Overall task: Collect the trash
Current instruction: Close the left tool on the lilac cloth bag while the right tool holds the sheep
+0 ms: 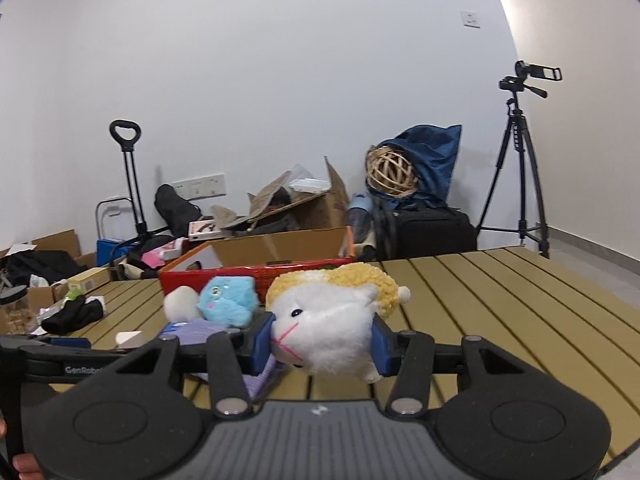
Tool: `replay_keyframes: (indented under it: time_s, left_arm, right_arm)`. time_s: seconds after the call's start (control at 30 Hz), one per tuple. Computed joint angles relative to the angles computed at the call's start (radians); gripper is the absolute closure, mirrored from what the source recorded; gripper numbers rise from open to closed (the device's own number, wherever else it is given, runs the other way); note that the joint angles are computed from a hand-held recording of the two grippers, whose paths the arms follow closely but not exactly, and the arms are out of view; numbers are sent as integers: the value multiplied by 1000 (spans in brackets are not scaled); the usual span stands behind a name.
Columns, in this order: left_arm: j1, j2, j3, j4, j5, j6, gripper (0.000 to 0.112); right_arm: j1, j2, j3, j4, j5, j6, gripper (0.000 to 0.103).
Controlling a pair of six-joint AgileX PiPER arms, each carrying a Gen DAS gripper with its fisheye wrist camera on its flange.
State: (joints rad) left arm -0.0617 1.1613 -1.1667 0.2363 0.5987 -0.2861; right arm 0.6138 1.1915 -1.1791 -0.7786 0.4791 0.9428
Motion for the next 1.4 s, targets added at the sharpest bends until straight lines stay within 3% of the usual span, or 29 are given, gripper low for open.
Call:
replay_keyframes:
  time_s: [0.47, 0.57, 0.67, 0.87, 0.97, 1.17, 1.4]
  left_arm:
    - [-125, 68, -36, 88, 45, -85, 9]
    - [-186, 97, -54, 158, 66, -154, 9]
    - [-265, 156, -101, 303, 118, -307, 9]
    - [-308, 266, -218, 339, 195, -403, 9]
    - [-332, 333, -301, 367, 276, -450, 9]
    - [-345, 408, -402, 367, 393, -497, 9]
    - [-335, 424, -436, 323, 433, -508, 9]
  right_arm:
    - [-74, -4, 34, -2, -27, 19, 56]
    - [-96, 0, 39, 3, -38, 23, 56]
    - [-112, 0, 47, -4, -49, 30, 56]
    - [-155, -4, 63, 22, -82, -1, 56]
    - [-181, -4, 67, 51, -97, -22, 56]
    - [-201, -5, 81, 23, -113, 5, 56]
    - [-221, 5, 93, -12, -135, 59, 56]
